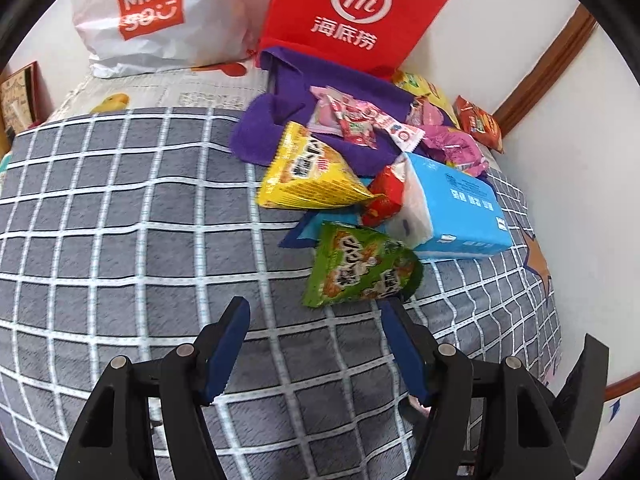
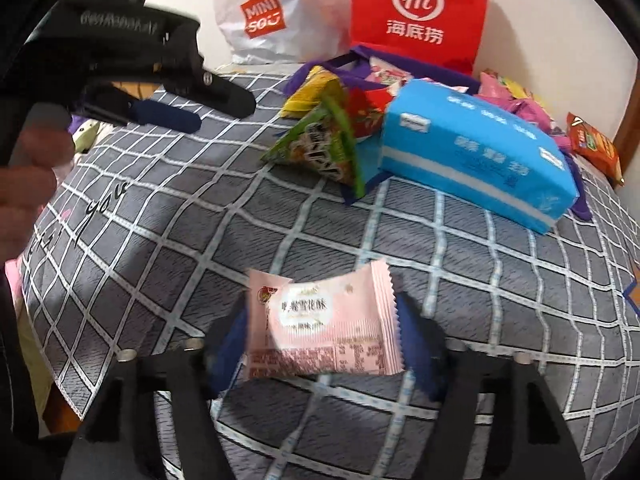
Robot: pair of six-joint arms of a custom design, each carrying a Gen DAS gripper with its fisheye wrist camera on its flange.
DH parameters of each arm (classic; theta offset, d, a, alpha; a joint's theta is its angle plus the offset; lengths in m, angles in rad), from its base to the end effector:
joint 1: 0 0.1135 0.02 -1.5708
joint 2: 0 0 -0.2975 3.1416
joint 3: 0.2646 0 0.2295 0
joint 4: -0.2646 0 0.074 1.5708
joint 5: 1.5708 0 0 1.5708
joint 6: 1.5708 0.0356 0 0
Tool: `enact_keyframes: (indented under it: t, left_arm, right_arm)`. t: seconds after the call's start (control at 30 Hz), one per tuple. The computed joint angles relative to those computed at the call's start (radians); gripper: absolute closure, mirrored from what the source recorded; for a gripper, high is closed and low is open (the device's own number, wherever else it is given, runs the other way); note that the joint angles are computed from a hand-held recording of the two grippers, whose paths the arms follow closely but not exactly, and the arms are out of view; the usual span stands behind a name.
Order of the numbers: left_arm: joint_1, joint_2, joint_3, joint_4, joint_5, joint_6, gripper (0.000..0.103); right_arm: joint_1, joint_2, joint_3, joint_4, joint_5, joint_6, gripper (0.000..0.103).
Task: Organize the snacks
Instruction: 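Grasp the pink pastry packet with the right tool while the left tool grasps the green snack bag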
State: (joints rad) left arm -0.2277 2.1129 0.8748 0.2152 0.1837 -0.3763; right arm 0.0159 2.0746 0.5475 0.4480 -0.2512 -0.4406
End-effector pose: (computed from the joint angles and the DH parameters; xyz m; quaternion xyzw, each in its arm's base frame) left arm 0.3486 -0.0875 0.0855 -0.0464 0.9578 -0.1644 0.2309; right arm 0.2843 0.0134 0.0597 -0.2474 0.9304 0.0679 0.2616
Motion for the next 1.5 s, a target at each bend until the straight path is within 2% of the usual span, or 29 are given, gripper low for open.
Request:
enact_keyframes:
  t: [0.27,0.37,0.6,0.7,0.8,0.87,0.93,1.13,1.33,1.5]
  left_arm:
    - [-0.075,0.033,0.06,0.04,0.001,-0.008,0.037]
    - [-0.098,0.05,0.091,0.051,-0.012,-0.015,0.029]
    - [-0.131,0.178,0.266,-0.09,-0.139,-0.021,0.028]
    - [-0.123,0.226,0.305,-0.111,-0.143,-0.026,0.028]
    - [-0.131,0.224,0.292,-0.083,-0.179,-0.008,0.03]
    - [-0.125,0.219,0.281,-0.071,-0.163,0.003,0.043]
    - [-0.124,0.204,0.262,-0.064,-0.168,0.023,0.048]
    - [-0.121,0.141,0.125,0.031,-0.162,0.048,0.049]
    - [-0.149,0.145,0.053,0.119,-0.222,0.063,0.048]
    - [-0.148,0.155,-0.018,0.265,-0.235,0.033,0.048]
  right_arm:
    - [-0.124,-0.039,0.042,-0.065,-0.043,-0.025,0.047]
    - [-0.187,-0.041,0.076,-0.081,-0.047,-0.025,0.047]
    - [-0.284,0.014,0.18,-0.102,-0.027,-0.007,0.047]
    - [-0.307,0.048,0.233,-0.123,-0.024,0.015,0.047]
    - [-0.293,0.092,0.284,-0.136,0.009,0.057,0.047]
    - [-0.288,0.107,0.299,-0.135,0.024,0.067,0.047]
    - [-0.286,0.117,0.315,-0.141,0.026,0.075,0.047]
    - [-0.269,0.137,0.315,-0.088,0.063,0.081,0.047]
    - [-0.29,0.159,0.332,-0.09,0.022,0.101,0.045]
    - [-0.307,0.167,0.353,-0.118,-0.01,0.098,0.044]
